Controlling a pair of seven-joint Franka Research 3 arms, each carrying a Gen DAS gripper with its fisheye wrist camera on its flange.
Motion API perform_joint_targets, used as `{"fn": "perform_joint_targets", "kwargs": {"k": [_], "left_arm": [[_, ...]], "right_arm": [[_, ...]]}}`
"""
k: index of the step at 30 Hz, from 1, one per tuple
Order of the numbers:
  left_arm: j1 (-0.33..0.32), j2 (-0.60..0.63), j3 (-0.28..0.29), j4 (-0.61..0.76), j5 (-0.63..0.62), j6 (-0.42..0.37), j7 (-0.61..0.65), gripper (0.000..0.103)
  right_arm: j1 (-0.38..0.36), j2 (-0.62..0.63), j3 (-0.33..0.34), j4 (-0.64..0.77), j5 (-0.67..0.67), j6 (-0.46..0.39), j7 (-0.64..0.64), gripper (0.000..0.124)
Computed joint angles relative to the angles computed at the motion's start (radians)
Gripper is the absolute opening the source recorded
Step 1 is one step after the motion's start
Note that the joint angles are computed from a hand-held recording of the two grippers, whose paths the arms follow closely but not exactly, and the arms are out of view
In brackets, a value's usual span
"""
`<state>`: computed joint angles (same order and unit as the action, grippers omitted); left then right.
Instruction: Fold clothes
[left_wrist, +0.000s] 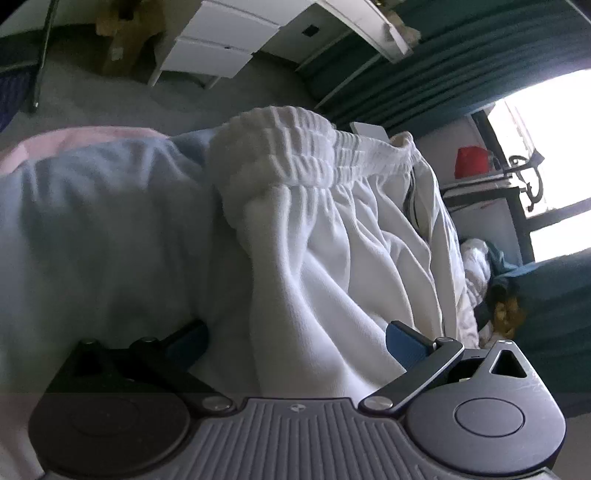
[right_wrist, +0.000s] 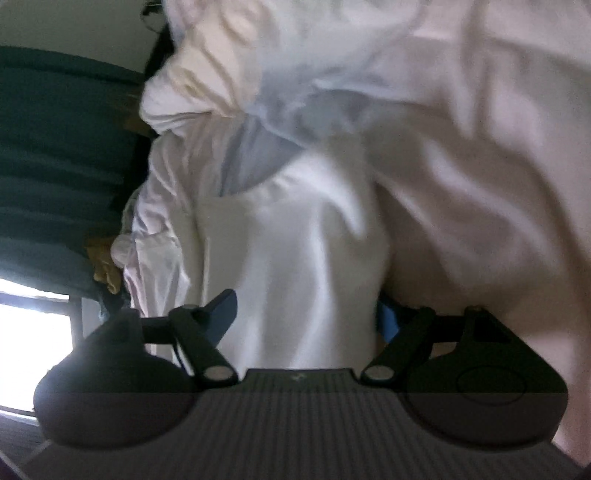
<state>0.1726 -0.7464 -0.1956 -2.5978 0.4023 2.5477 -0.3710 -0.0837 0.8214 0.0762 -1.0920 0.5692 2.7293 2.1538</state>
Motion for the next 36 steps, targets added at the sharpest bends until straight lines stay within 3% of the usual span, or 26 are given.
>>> {"fn": "perform_joint_targets", "kwargs": {"k": [3, 5, 7, 9, 11, 15, 22, 25, 28, 32, 35, 36], "left_arm": [[0.007, -0.004, -0.013, 0.002, 0.008, -0.002, -0.017, 0.103], [0.022, -0.026, -0.024, -0.022, 0.021, 0.036, -0.055, 0.103], [0.040, -0.051, -0.038, -0.047, 0.032, 0.071, -0.099, 0.102], [0.053, -0.078, -0.048, -0.071, 0.034, 0.096, -0.138, 0.102], [0.066, -0.105, -0.060, -0.093, 0.038, 0.120, -0.176, 0.102], [0.084, -0.127, -0.079, -0.105, 0.048, 0.137, -0.210, 0.102], [0.083, -0.128, -0.086, -0.098, 0.058, 0.130, -0.220, 0.102], [0.083, -0.133, -0.085, -0.102, 0.061, 0.134, -0.228, 0.101], [0.087, -0.147, -0.086, -0.116, 0.062, 0.149, -0.239, 0.099], [0.094, -0.156, -0.094, -0.120, 0.067, 0.150, -0.252, 0.093], [0.091, -0.155, -0.088, -0.126, 0.068, 0.168, -0.248, 0.089], [0.092, -0.152, -0.086, -0.128, 0.067, 0.176, -0.246, 0.087]], "right_arm": [[0.004, 0.068, 0.023, 0.108, -0.013, -0.014, -0.042, 0.071], [0.012, 0.103, 0.016, 0.166, -0.030, -0.023, -0.044, 0.070], [0.017, 0.124, 0.006, 0.202, -0.050, -0.034, -0.040, 0.060], [0.015, 0.116, -0.002, 0.186, -0.055, -0.041, -0.018, 0.034], [0.008, 0.099, -0.001, 0.159, -0.051, -0.044, -0.003, 0.022], [-0.010, 0.051, 0.029, 0.083, -0.018, 0.014, -0.048, 0.012], [-0.056, -0.027, 0.146, -0.014, 0.089, 0.178, -0.345, 0.010], [-0.022, -0.026, 0.095, -0.002, 0.078, 0.191, -0.350, 0.009], [0.008, -0.005, 0.020, 0.031, 0.045, 0.109, -0.232, 0.009], [0.031, 0.002, -0.011, 0.045, -0.033, 0.131, -0.250, 0.009], [0.003, -0.018, 0.097, 0.015, -0.020, 0.296, -0.437, 0.009], [0.005, -0.018, 0.103, 0.014, -0.018, 0.316, -0.457, 0.009]]}}
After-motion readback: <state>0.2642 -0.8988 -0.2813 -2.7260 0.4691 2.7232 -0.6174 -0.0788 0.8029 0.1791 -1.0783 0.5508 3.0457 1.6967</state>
